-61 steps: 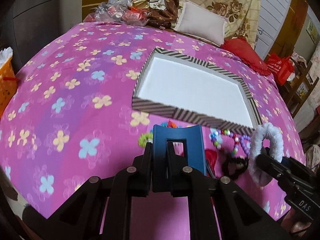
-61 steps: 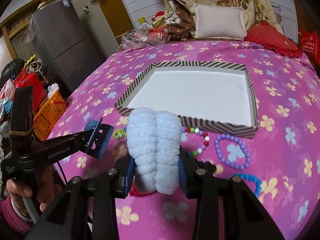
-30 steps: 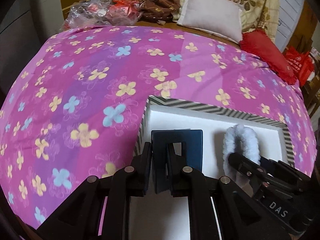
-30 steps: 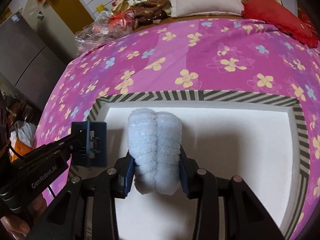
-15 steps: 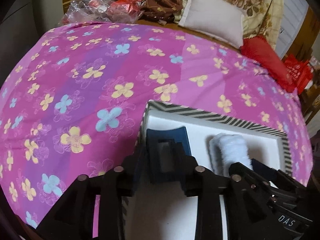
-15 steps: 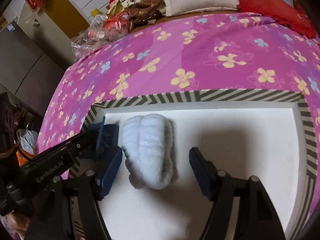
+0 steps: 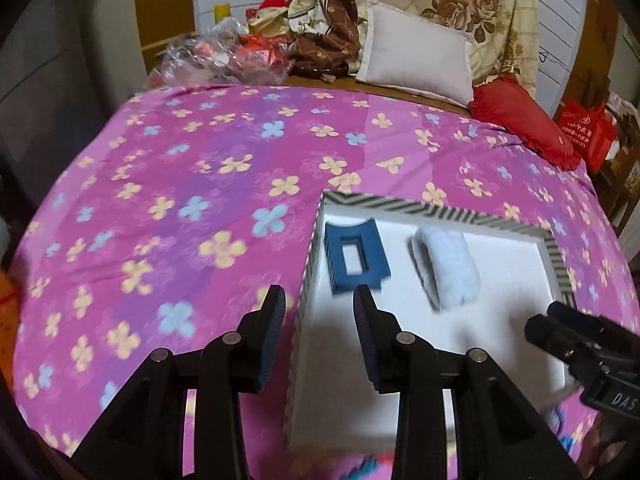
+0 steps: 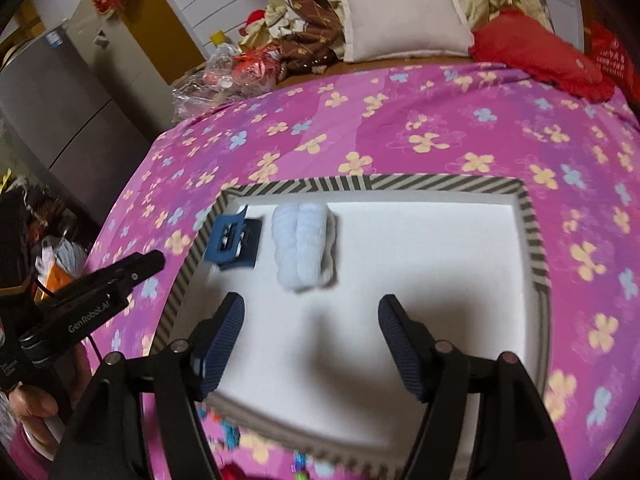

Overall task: Organize jewelry
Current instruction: 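Open the left gripper to drop the blue clip in the box, withdraw, then grasp the red satin bow with the left gripper while the right gripper reaches the black scrunchie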

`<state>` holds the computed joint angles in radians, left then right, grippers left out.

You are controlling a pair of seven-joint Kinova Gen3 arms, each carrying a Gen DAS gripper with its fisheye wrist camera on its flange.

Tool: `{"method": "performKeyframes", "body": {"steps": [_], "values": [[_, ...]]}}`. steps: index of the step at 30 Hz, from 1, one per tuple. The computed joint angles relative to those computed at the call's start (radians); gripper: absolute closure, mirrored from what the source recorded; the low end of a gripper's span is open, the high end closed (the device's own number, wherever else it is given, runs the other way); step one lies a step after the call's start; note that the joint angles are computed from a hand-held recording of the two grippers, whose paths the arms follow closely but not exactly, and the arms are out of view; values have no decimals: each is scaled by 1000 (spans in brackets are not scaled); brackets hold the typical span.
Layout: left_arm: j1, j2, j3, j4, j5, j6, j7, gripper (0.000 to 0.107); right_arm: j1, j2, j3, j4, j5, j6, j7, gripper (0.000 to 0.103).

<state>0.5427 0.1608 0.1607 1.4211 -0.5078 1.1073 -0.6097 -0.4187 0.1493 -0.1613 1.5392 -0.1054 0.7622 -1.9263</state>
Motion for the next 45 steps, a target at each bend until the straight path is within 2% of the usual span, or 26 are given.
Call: {"method": "performKeyframes", "body": {"steps": [8,13,23,37,45], "values": [[64,-84,66,94,-77,58,172,75,-45,-156,-31,159,136,-35,-161,26],[101,-100,118,114,-125,115,246,75,-30,-215,-47,228,118,-52,-165,26],[173,-117,176,149,-181,186,367,75,-12,-319,-111,309,182,-17,-232,24],[239,-138,230,208,-188,236,511,75,-4,-430,-174,380,208,35,-235,20],[234,-175,252,265,-112,174,565,75,8,-479,-172,433,180,57,-204,20]]}}
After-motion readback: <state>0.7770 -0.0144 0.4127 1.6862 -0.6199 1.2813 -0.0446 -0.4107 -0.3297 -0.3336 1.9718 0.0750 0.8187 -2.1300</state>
